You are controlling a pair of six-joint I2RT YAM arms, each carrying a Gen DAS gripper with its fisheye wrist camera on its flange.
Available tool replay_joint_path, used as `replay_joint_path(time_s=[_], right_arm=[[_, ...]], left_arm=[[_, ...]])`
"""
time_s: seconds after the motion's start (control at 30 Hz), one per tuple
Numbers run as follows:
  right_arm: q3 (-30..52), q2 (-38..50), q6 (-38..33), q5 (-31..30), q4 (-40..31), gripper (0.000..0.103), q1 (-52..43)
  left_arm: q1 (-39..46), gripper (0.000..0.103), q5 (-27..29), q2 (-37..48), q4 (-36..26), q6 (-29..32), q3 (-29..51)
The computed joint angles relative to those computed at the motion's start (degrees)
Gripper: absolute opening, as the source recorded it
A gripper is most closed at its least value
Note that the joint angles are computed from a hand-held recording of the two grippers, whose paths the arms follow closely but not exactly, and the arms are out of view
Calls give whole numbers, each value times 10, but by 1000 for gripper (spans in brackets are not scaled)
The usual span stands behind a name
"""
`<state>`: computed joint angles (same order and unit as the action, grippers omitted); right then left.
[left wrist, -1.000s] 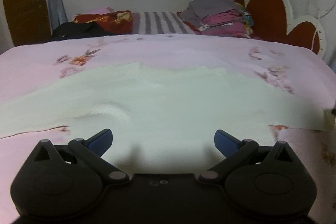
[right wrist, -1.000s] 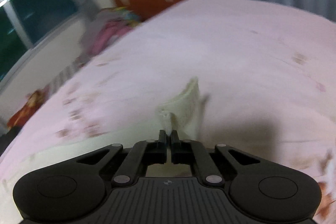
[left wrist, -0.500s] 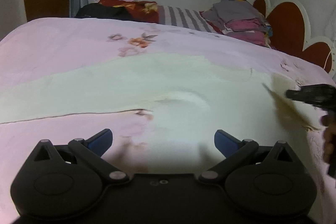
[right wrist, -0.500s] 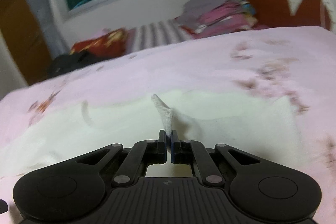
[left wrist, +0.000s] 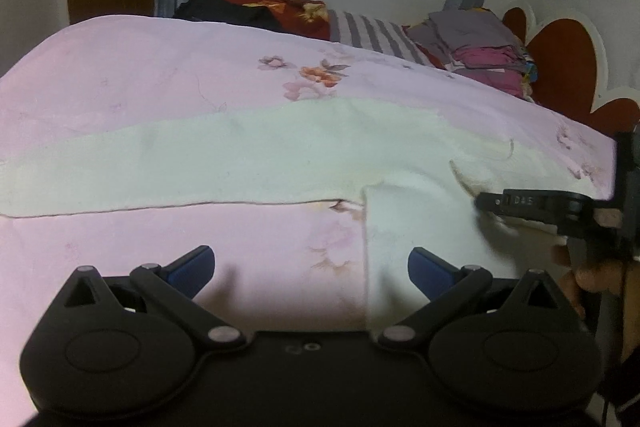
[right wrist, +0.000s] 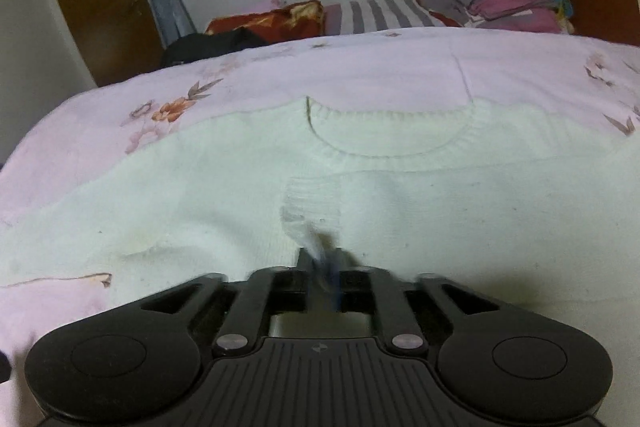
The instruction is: Fold small clothes
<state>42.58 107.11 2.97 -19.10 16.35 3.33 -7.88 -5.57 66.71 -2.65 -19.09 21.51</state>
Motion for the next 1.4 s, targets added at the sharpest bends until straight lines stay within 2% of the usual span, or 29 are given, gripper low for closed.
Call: replay_joint_path(time_s=[0.03, 0.1, 0.17, 0.2, 0.23, 0.3, 0.33, 0.37, 0.43, 0.5, 0.63, 0.73, 0.77, 0.87, 0.93, 1.1, 1.4], right_arm=[[-12, -13, 2, -6, 9, 61, -10], [-55, -54, -16, -12, 32, 64, -39], [-66, -73, -38, -43, 18, 64, -78], [-69, -80, -52, -53, 5, 63, -99], [-67, -86, -66, -59, -13, 51, -121], [-57, -88, -91, -84, -57, 33, -172], [-46, -79, -103, -91, -78, 26, -199], [-43, -77, -116, -95, -90, 23, -219], [-28, -61, -139, -106, -109, 21, -262], [-6, -44, -165, -118, -136, 21, -304], [41, 1, -202, -143, -179, 21, -352], [46, 5, -197, -147, -175, 21, -364], [51, 10, -187, -145, -169, 21, -366], [74, 30, -170, -154, -179, 21, -377], [89, 39, -170, -153, -187, 21, -373], [97, 42, -177, -145, -189, 21, -369], [91, 44, -177, -125, -174, 21, -359]], left_arm=[[-2, 102, 7, 16, 12, -4, 6], [-6, 102, 39, 55, 46, -13, 20], [-27, 102, 59, 106, 89, -29, 39], [-37, 94, 80, 142, 113, -37, 55], [-46, 87, 102, 179, 134, -44, 72], [-67, 62, 139, 258, 163, -62, 118], [-77, 60, 148, 291, 189, -78, 133], [-86, 59, 154, 322, 205, -96, 150], [-101, 53, 163, 381, 219, -130, 191], [-110, 42, 160, 420, 224, -149, 225], [-121, 39, 136, 473, 229, -189, 273], [-125, 18, 124, 493, 220, -194, 300], [-124, 5, 125, 500, 217, -193, 308], [-119, 3, 119, 501, 225, -188, 310], [-114, 3, 106, 471, 253, -179, 279], [-73, 3, 91, 394, 253, -141, 211], [-35, 3, 92, 360, 274, -124, 155]])
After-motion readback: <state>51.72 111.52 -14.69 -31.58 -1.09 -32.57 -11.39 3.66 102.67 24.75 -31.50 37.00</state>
